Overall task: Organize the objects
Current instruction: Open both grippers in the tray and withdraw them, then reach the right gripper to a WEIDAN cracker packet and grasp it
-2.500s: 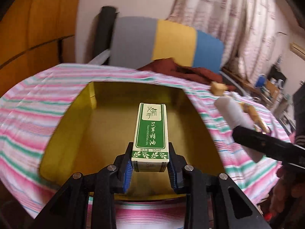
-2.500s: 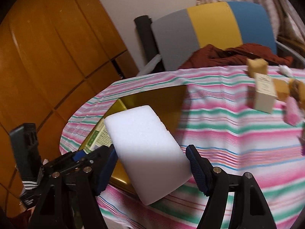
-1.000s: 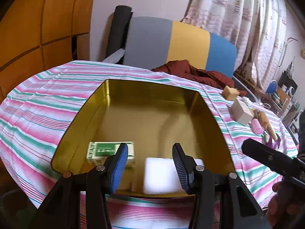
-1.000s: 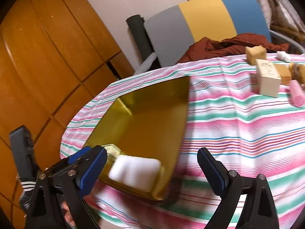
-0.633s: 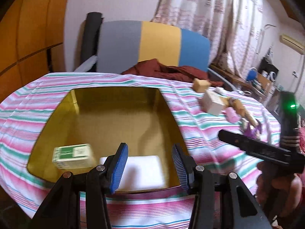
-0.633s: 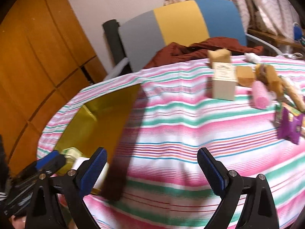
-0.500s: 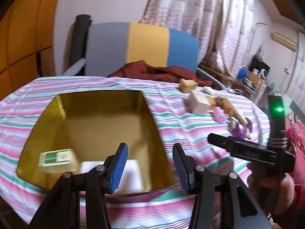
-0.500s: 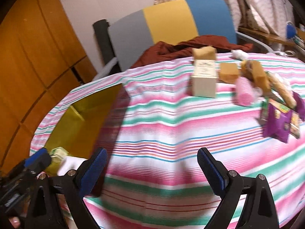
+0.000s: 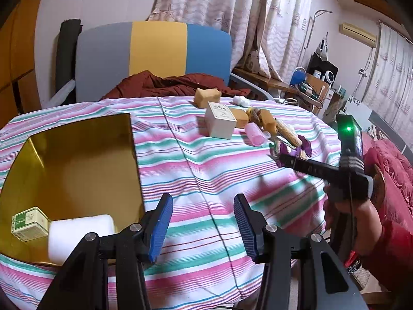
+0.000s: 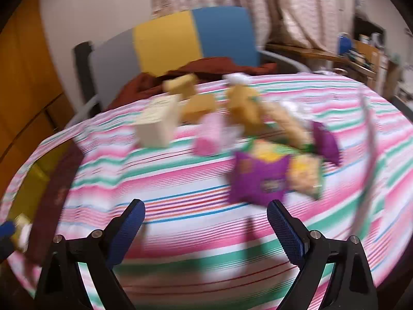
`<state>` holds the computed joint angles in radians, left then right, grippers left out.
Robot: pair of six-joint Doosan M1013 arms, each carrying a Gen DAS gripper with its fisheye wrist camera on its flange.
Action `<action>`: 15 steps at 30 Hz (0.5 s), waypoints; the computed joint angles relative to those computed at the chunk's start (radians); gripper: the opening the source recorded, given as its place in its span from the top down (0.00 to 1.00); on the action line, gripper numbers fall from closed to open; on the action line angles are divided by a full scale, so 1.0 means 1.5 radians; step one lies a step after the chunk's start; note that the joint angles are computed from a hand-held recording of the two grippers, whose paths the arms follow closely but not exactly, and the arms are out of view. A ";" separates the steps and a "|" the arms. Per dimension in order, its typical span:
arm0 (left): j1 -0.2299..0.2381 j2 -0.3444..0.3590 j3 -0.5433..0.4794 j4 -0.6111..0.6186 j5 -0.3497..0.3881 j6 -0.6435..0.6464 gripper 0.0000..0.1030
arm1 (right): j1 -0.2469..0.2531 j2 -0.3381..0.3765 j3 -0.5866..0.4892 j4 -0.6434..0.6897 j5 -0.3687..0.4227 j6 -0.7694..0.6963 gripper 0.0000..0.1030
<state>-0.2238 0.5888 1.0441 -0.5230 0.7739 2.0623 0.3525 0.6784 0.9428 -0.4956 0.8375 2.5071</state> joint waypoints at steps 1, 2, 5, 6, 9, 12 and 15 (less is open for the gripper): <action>-0.001 0.000 0.001 0.001 0.001 0.001 0.52 | -0.005 -0.002 0.006 -0.010 0.002 0.017 0.07; -0.003 0.001 0.000 0.003 0.002 0.000 0.52 | -0.010 -0.004 0.011 -0.014 0.002 0.030 0.07; -0.008 0.003 -0.002 0.006 0.012 0.001 0.52 | -0.023 -0.003 0.014 -0.002 0.005 0.041 0.07; -0.008 0.003 0.000 0.006 0.012 0.003 0.52 | -0.025 -0.001 0.013 0.002 0.005 0.042 0.07; -0.012 0.002 0.001 0.008 0.016 0.009 0.52 | -0.028 0.011 -0.004 0.018 0.010 0.028 0.07; -0.015 0.001 0.004 0.012 0.014 0.014 0.52 | -0.025 0.021 -0.020 0.070 -0.013 -0.022 0.07; -0.018 0.002 0.003 0.017 0.018 0.013 0.52 | -0.023 0.024 -0.025 0.158 -0.049 -0.116 0.07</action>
<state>-0.2506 0.5914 1.0482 -0.4980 0.8006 2.0822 0.3186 0.7145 0.9059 -0.2589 0.7638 2.3328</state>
